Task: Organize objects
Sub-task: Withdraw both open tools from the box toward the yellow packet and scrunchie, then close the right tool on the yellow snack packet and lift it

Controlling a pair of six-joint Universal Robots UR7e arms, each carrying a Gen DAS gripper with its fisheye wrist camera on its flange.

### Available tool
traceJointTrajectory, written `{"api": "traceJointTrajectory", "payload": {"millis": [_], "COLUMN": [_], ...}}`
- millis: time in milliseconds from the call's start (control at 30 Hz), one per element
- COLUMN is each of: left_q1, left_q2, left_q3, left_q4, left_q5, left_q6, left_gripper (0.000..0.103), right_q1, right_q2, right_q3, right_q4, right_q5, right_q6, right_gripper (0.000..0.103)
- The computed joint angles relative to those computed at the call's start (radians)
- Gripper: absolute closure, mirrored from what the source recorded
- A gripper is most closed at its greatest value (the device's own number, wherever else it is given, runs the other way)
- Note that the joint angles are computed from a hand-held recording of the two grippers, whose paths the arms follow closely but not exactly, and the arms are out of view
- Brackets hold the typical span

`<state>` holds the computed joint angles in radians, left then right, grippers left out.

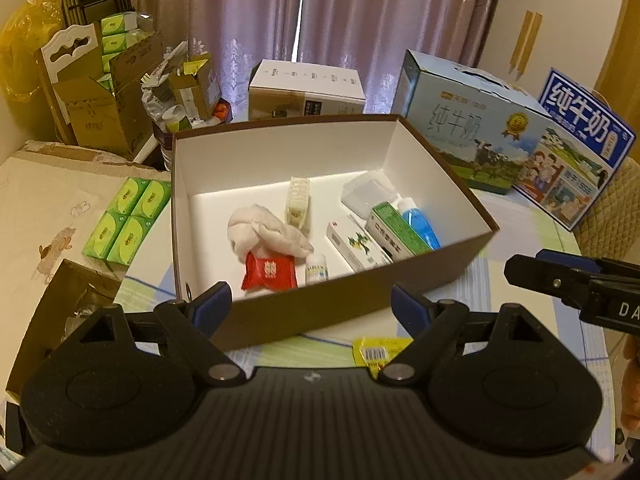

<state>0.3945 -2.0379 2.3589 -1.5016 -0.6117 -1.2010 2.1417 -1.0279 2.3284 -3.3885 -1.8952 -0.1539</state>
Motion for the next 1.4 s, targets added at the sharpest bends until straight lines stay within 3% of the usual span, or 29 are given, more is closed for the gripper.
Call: {"api": "traceJointTrajectory", "payload": {"millis": [233,567,1400], "left_q1": [-0.096,-0.186,-0.190], "left_q2": [-0.037,-0.059,-0.005], "left_q3": [0.011,0.032,0.095], "left_q4": [0.145,0.230,0.099], "left_q5": [-0.063,-0.144,-0.249], "left_q6": [-0.136,-0.237,-0.157], "left_gripper": [0.019,0.019,0.019], "right_q1": [0.020,0.026,-0.008], "right_q2": [-0.052,-0.100,-0.156], "right_q3": [0.075,0.151,0.255], "right_q4": [0.000,0.005,0.045], "right_q5": [-0.006,-0.018,-0.058], "right_q6": [0.026,0.058,0.095], "right_gripper": [0.042,0.042,0.042]}}
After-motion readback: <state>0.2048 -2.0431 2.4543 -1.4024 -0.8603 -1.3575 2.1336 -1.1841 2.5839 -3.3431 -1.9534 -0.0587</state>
